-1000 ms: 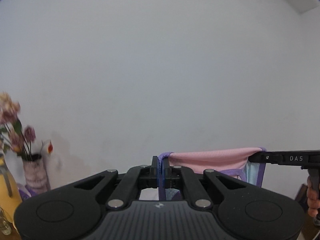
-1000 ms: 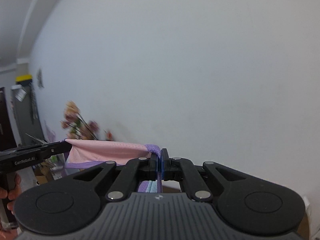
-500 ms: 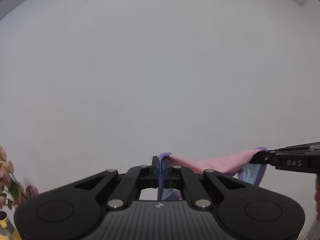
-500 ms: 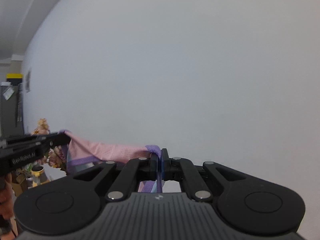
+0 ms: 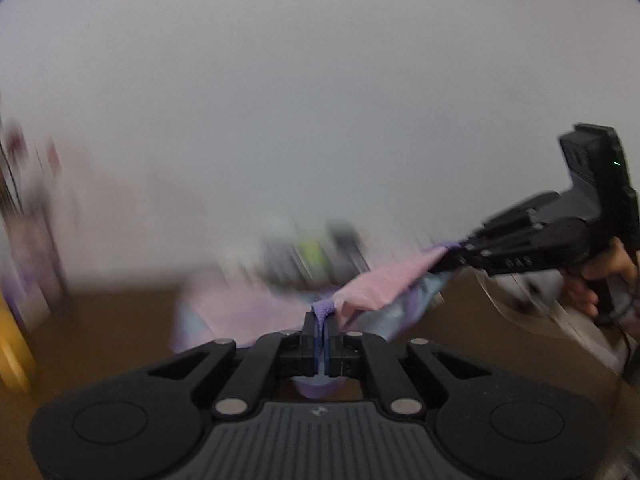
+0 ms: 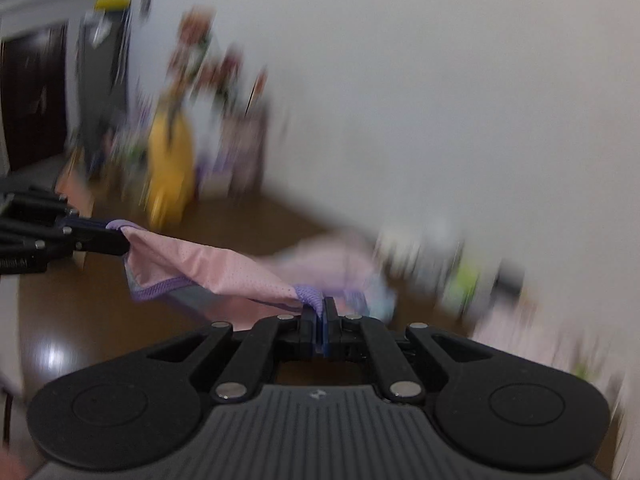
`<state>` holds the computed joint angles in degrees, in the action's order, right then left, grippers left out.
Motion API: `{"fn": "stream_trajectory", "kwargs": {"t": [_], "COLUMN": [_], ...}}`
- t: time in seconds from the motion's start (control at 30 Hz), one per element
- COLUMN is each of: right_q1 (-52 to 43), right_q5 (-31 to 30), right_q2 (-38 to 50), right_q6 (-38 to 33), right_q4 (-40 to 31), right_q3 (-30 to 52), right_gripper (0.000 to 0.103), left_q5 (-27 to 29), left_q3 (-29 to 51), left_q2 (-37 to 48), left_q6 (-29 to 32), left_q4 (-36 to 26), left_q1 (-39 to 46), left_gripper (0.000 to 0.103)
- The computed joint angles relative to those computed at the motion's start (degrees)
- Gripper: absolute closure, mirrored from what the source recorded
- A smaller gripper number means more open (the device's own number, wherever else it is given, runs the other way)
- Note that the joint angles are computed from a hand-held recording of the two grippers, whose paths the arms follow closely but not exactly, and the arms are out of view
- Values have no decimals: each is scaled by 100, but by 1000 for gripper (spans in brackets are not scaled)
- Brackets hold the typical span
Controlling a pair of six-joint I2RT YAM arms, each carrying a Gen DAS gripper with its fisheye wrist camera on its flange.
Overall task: Fold clothes
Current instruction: 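Lay the garment flat on the table and open both tools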
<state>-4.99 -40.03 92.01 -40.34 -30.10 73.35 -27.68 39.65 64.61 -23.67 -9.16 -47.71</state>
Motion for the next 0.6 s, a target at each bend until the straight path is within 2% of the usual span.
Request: {"fn": "stream_trajectory", "kwargs": {"t": [0.1, 0.17, 0.23, 0.3, 0.33, 0.37, 0.4, 0.5, 0.6], "right_q1": [-729, -1258, -1724, -2187, -2427, -2657, -2857, -2908, -3034], "right_q5": [-77, -90, -37, -36, -25, -30, -36, -52, -30], "right_q2": [-448, -513, -499, -493, -470, -440, -384, -370, -359], "right_q6": [-1162, -1989, -2614, -3104, -3363, -3619, -3849, -3997, -4242], "right_q4": [-156, -400, -570, -850, -1061, -1426, -1562, -1634, -1577], "right_q3": [-1786, -2431, -2909, -3130, -3148, -2977, -2994, -3035, -3182], "right_gripper": [101, 101, 101, 101, 101, 101, 101, 101, 100], "left_q5": [211, 239, 126, 300, 335, 51, -109, -170, -319], "left_q3": [-783, -1253, -1479, -1597, -1588, -1501, -1370, -1486, -1476], "left_q2": [482, 777, 368, 27, -152, -229, -41, 268, 160], "left_q6": [-938, -1427, -1860, -1782, -1852, -2200, -2442, -2626, -2970], "left_q4": [612, 1148, 735, 512, 276, -55, -117, 191, -137], "left_q1": [-748, -1178, -1613, -1393, -1565, -2024, -2330, -2534, -2901], "left_gripper": [102, 102, 102, 102, 102, 102, 102, 102, 102]}}
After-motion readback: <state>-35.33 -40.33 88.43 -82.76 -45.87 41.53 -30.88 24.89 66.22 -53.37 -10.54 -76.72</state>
